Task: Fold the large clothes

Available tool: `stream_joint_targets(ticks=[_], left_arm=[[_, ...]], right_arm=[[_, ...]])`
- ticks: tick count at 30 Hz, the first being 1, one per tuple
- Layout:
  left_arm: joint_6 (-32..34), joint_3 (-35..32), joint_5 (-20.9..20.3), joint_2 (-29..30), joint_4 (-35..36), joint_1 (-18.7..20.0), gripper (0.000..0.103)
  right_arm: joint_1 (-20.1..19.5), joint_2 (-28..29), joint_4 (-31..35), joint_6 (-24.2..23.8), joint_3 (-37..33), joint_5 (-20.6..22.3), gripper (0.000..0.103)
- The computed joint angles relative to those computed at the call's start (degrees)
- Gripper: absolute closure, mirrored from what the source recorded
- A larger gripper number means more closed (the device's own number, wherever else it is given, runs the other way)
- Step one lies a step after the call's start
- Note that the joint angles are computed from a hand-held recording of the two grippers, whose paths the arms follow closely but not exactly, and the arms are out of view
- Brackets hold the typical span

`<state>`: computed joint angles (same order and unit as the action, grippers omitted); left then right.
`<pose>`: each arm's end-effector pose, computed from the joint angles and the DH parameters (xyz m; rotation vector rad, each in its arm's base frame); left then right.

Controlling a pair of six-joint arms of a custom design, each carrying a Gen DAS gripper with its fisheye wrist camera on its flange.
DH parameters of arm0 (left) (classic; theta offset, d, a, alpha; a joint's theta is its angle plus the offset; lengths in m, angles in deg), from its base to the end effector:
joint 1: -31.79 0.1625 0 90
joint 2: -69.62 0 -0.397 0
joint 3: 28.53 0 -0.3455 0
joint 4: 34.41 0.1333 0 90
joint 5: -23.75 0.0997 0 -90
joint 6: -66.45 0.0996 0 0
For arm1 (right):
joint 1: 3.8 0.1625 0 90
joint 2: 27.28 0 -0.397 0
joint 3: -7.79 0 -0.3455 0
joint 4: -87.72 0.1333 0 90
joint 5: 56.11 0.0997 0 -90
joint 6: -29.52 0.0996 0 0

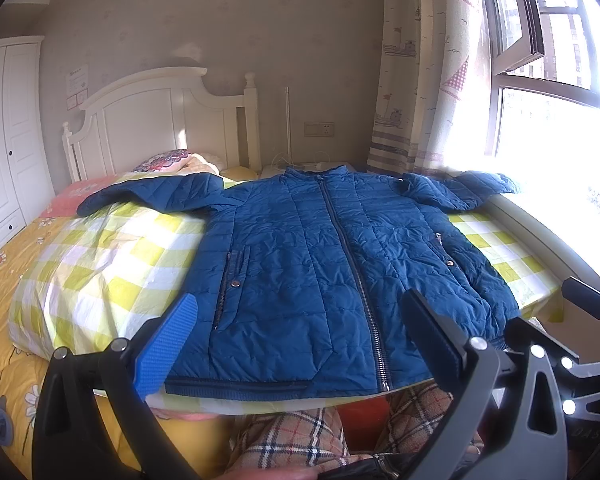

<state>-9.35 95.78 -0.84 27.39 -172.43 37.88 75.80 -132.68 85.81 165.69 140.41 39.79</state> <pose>-0.3749 -0.2651 -0.0031 0.5607 2.0662 -1.2144 0.0761 -0.2669 0.2547 0.5793 -2.1854 1.2207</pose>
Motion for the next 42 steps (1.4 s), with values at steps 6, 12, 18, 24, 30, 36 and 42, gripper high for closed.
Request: stream_joint_targets(ticks=[6,12,18,24,30,36,42], left_arm=[[0.0,0.0,0.0,0.0,0.0,0.1,0.002],[-0.3,0.3,-0.2,-0.1,-0.1,-0.1,0.002],[-0.9,0.5,-0.5,-0.1,0.3,-0.3,0.002],[-1.0,0.6,-0.6,-0.2,0.3,-0.4,0.002],[-1.1,1.1,-1.2,-0.1,-0.3,-0.3,0.002],[-0.6,1.0,-2.0,-0.3,-0.7,0.2,0.002],[6.0,0.5,-3.2,0.9,-7.7,2.7,0.002]], right_arm=[[-0.1,0.0,0.1,0.0,0.0,0.0,0.004],[0.2,0.0,-0.4,0.1,0.7,0.1,0.004],[0.1,0.1,-0.7,0.2,1.1,0.0,0.004],[0.2,0.1,-0.6,0.5,1.3,0.1,0.004],[-0.1,0.2,0.4,0.6,0.8,0.0,0.004],[0.0,1.1,1.1,1.1,-0.1,0.5,0.004],[0.8,7.2,0.6,2.2,-4.0,3.0,0.004]])
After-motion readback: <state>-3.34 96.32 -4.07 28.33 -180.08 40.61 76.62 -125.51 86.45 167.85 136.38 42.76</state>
